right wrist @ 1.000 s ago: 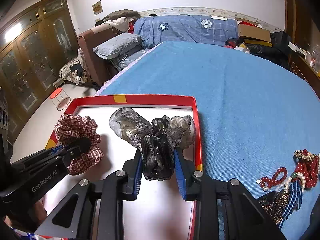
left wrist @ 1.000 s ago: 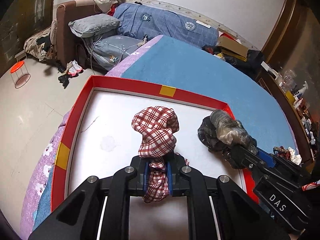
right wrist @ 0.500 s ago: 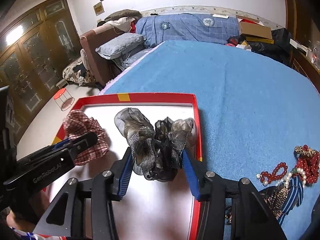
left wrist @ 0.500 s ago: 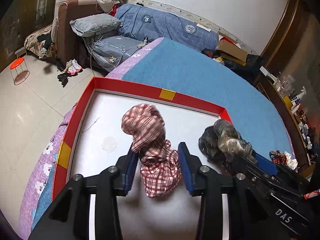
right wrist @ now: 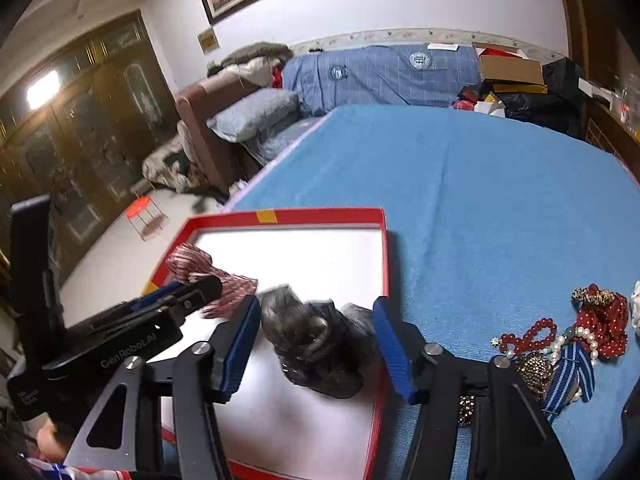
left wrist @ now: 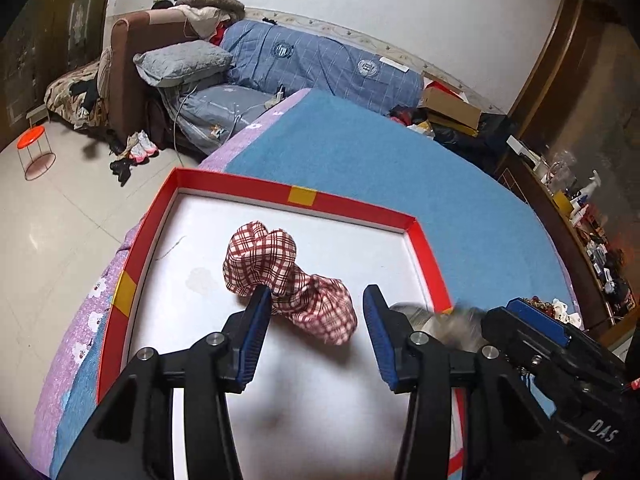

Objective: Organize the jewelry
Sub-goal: 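Open both tools to drop the scrunchies into the tray, then move both open tools back to the jewelry pile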

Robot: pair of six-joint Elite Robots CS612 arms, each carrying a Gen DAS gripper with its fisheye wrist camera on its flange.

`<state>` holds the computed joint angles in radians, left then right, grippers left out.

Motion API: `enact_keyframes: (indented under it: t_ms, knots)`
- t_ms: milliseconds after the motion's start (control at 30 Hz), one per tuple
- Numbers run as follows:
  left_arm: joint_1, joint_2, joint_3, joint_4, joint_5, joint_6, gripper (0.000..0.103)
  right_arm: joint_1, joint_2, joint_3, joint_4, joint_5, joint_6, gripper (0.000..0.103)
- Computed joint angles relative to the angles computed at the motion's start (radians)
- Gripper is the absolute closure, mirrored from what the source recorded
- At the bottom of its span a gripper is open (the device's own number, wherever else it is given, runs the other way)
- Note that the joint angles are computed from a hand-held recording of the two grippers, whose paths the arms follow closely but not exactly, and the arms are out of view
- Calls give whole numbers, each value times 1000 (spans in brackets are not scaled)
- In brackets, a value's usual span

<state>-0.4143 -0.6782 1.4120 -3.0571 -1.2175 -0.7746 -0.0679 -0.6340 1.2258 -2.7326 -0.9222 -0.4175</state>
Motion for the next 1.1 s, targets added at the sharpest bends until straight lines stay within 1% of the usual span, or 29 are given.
enact_keyframes:
  t_ms: [67,100,133,200,300,367,467,567,667,700,733,800,867,1000,1100]
  knots:
    - [-6,-4,2,-8,4,9,55,-8,-4,8,-14,23,5,35]
    - [-9,-6,3,-6,11,11,54,-14,-6,11,-15,51,5,29]
    - [-11,-7,3,-7,14,13,54,-20,-8,14,-17,83,6,27]
    - [-17,-11,6,-15,12,24,54,-27,-14,29,-65,85,33,27]
    - [-30,-19,16,-35,14,52,54,-44,-24,46,-96,112,39,27]
    - [-38,-23,20,-42,20,68,54,-59,-33,70,-163,98,62,27]
    - [-53,-27,26,-59,11,92,53,-90,-37,88,-203,120,113,28]
    - [-66,-24,19,-61,-5,118,53,-123,-36,108,-255,124,177,28]
    - [-82,-15,-1,-46,-23,153,53,-145,-35,127,-283,89,202,28]
    - [-88,-11,-9,-38,-29,168,53,-151,-36,131,-280,79,202,29]
    - [-92,-8,-16,-33,-32,174,53,-157,-35,135,-278,69,207,33]
    - [-102,1,-33,-16,-41,190,53,-170,-34,141,-244,68,203,38]
    - [-110,10,-51,3,-47,201,53,-179,-33,141,-194,61,181,39]
    - [-120,29,-80,38,-73,217,53,-184,-30,145,-122,16,145,39]
    - [-126,40,-97,61,-77,230,53,-188,-25,148,-60,9,113,41]
